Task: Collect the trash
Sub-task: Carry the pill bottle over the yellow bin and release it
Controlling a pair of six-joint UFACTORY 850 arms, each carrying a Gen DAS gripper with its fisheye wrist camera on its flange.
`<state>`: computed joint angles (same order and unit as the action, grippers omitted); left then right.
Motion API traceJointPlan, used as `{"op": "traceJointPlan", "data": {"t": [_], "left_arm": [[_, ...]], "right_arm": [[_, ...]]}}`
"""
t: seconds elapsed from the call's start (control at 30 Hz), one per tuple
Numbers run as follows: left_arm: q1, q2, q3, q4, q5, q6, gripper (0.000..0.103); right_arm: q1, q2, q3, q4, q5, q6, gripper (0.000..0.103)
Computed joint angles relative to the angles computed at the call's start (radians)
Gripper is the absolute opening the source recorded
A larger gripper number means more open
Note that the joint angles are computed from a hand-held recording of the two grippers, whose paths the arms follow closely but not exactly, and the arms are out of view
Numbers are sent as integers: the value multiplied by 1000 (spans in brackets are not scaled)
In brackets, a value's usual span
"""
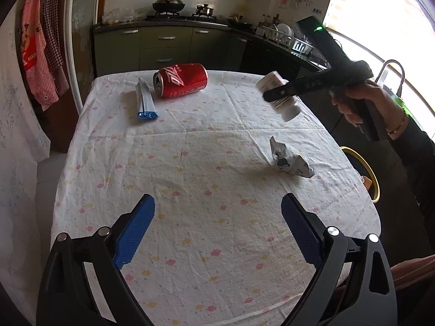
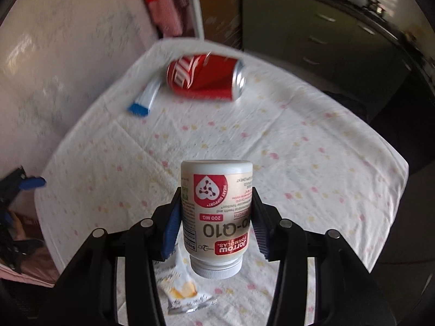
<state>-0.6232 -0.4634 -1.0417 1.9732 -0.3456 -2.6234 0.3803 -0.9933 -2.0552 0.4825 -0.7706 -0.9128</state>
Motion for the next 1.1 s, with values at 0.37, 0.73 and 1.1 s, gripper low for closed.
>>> {"op": "traceJointPlan", "data": {"t": [0.37,0.73,1.1], "left_arm": [[-35,-36,-58,12,27,30,93],[-73,-121,-190,-211,69,309,93],[-84,-149,-240,-309,84,445,93]], "right_arm": [[-198,289,461,72,192,106,45],[-388,260,532,-201,304,467,45],[-416,318,645,-46,454,408,66]]}}
